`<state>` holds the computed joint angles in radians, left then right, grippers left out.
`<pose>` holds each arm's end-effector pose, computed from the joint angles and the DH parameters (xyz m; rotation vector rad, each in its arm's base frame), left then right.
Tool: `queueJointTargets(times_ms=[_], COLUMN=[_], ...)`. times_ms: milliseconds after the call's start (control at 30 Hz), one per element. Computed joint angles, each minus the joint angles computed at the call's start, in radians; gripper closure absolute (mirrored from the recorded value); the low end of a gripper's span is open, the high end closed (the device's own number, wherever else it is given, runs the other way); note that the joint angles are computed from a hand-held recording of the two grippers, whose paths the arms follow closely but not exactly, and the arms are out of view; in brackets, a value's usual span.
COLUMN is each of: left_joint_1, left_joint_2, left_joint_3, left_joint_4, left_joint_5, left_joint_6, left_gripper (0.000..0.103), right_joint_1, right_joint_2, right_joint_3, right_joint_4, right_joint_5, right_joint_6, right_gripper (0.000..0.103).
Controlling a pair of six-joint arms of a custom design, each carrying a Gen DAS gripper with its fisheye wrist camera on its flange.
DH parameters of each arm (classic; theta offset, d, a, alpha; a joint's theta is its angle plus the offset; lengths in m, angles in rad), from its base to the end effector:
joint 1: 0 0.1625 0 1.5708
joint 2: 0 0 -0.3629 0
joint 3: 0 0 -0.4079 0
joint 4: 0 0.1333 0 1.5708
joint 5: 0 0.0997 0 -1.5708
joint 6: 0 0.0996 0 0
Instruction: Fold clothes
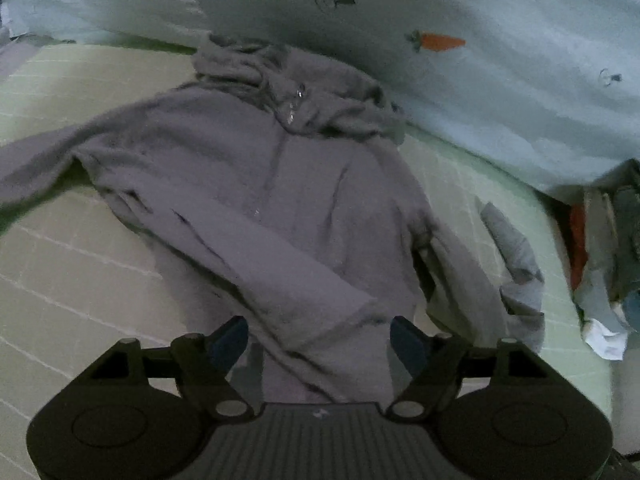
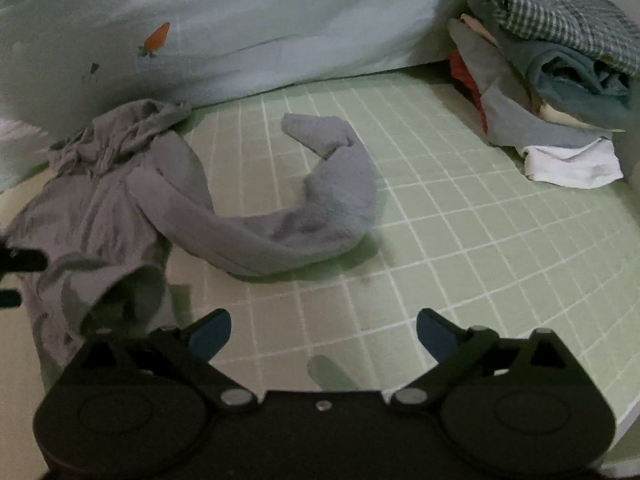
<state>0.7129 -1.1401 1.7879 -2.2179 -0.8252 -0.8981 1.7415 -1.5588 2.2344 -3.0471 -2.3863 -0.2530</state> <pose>-0.3047 -0.5290 0.1729 -0.0511 2.5579 -0.7693 0.1348 -0.4243 0.2943 0.0681 -2.1940 0.8747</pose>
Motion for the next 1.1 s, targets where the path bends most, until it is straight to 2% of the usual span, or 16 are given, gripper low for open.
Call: queueJointTargets(times_ms=[33,67,100,133,167,300,433,567,633,733,867,933,1033,1100], left_joint_1=[0.001,0.002,0.003,0.004,0.005,-0.008,-0.042,-0.076,-0.085,-0.091,-0.061,-0.040,-0.014,0.009], left_joint_2=[0.019,0.032,0.041,0.044,0.040,-0.005,-0.100,-0.274,-0.369,-0.504,-0.636,-0.684,-0.732,-0.759], left_joint_3=[-0.012,-0.021,-0.027,-0.027,-0.021,0.030,0.095,0.198,0.235,0.261,0.264,0.271,0.280,0.295], left_joint_4=[0.008,0.020,0.030,0.034,0.025,-0.017,0.015,0.115,0.207,0.412,0.677,0.722,0.733,0.665], left_joint_5=[0.002,0.003,0.009,0.019,0.019,0.045,0.070,0.084,0.090,0.113,0.134,0.126,0.126,0.107], left_joint_6=[-0.027,-0.061,-0.095,-0.123,-0.132,-0.168,-0.198,-0.253,-0.293,-0.380,-0.476,-0.463,-0.393,-0.276], left_gripper=[0.035,0.043,0.059,0.069,0.086,0.099,0.099,0.099,0.099,0.099,0.100,0.099,0.089,0.063], right_joint_1=[-0.014,-0.024,-0.034,-0.044,-0.050,-0.067,-0.070,-0.054,-0.035,0.012,0.073,0.102,0.139,0.158], right_joint_2=[-0.017,-0.026,-0.034,-0.041,-0.047,-0.065,-0.064,-0.040,-0.018,0.034,0.094,0.129,0.180,0.204], right_joint_3=[0.004,0.005,0.005,0.004,0.004,0.007,0.008,0.004,0.008,0.009,0.013,0.016,0.024,0.031], right_joint_4=[0.014,0.023,0.031,0.040,0.048,0.067,0.075,0.082,0.070,0.055,0.057,0.053,0.034,0.033], right_joint_5=[0.018,0.031,0.043,0.056,0.064,0.097,0.109,0.111,0.105,0.074,0.052,0.037,0.014,-0.003], right_joint_6=[-0.019,-0.041,-0.063,-0.085,-0.105,-0.171,-0.182,-0.124,-0.086,-0.007,0.089,0.135,0.193,0.245], right_gripper=[0.003,0.003,0.003,0.003,0.003,0.003,0.003,0.003,0.003,0.003,0.003,0.003,0.003,0.003])
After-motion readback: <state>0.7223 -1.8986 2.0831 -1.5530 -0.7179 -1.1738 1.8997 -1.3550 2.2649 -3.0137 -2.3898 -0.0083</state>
